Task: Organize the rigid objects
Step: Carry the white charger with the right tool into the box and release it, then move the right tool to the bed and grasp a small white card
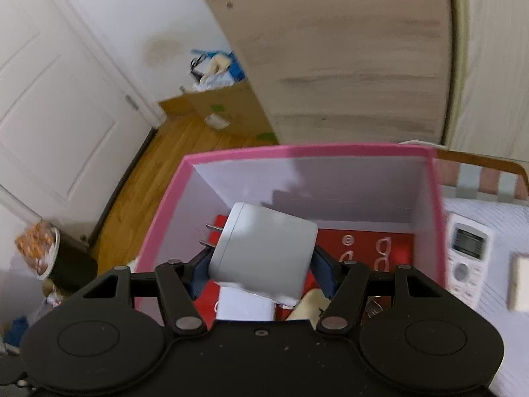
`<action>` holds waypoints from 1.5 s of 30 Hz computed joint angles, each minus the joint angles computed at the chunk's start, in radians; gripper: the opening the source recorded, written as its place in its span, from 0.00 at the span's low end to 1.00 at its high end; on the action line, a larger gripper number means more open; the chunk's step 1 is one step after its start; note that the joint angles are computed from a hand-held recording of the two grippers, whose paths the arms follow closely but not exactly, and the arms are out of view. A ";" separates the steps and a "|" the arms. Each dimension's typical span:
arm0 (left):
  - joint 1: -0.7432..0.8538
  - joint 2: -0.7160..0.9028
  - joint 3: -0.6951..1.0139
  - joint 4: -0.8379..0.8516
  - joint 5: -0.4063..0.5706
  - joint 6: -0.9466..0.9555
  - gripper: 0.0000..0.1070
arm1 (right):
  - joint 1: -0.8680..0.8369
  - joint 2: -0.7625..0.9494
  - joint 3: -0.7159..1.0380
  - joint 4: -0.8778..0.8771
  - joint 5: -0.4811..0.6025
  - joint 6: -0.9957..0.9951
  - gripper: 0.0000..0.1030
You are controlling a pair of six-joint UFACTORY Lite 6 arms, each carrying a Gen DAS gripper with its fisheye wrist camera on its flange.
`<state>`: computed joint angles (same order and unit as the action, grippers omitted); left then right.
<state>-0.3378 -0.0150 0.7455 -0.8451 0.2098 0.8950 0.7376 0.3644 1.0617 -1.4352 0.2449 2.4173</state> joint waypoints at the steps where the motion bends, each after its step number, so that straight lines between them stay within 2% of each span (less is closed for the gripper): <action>1: 0.006 0.001 0.002 -0.013 0.007 0.016 0.08 | -0.012 0.017 0.010 0.013 -0.012 -0.003 0.66; 2: 0.011 0.003 0.003 -0.032 0.012 0.037 0.08 | -0.018 0.047 0.038 0.051 -0.006 -0.048 0.66; 5: 0.024 0.004 0.003 -0.071 0.026 0.081 0.08 | 0.007 0.107 0.113 0.189 0.121 -0.202 0.66; 6: 0.023 0.004 0.001 -0.076 0.024 0.088 0.08 | 0.006 0.113 0.118 0.199 0.134 -0.212 0.66; 11: 0.010 -0.007 -0.017 -0.086 0.001 0.104 0.08 | -0.047 0.119 0.100 0.251 0.028 -0.206 0.67; 14: 0.009 -0.008 -0.015 -0.068 0.002 0.088 0.08 | -0.038 0.110 0.102 0.396 0.030 -0.324 0.69; 20: -0.001 -0.004 -0.013 -0.032 -0.009 0.051 0.08 | 0.006 0.018 0.047 0.273 0.090 -0.217 0.69; 24: -0.008 -0.002 -0.016 -0.022 -0.017 0.035 0.08 | 0.053 -0.067 0.013 0.307 0.155 -0.305 0.69; 27: -0.012 -0.003 -0.017 -0.008 -0.022 0.017 0.08 | 0.142 -0.148 -0.039 0.233 0.265 -0.316 0.69; 30: -0.005 -0.002 -0.015 -0.013 -0.014 0.020 0.08 | 0.296 -0.226 -0.113 0.154 0.457 -0.387 0.69; 33: -0.011 -0.003 -0.016 0.013 -0.023 -0.007 0.08 | 0.428 -0.346 -0.206 0.225 0.584 -0.460 0.70; 37: -0.037 -0.009 -0.025 0.131 -0.051 -0.131 0.08 | 0.630 -0.574 -0.391 0.293 0.734 -0.348 0.71; 39: -0.039 -0.003 -0.014 0.176 -0.045 -0.186 0.08 | 0.768 -0.659 -0.459 0.332 0.847 -0.278 0.72; 42: -0.053 0.003 -0.002 0.307 -0.046 -0.327 0.08 | 0.943 -0.672 -0.440 0.489 1.068 -0.203 0.71; 45: -0.057 0.007 0.006 0.364 -0.041 -0.393 0.08 | 1.086 -0.754 -0.450 0.610 1.159 -0.191 0.70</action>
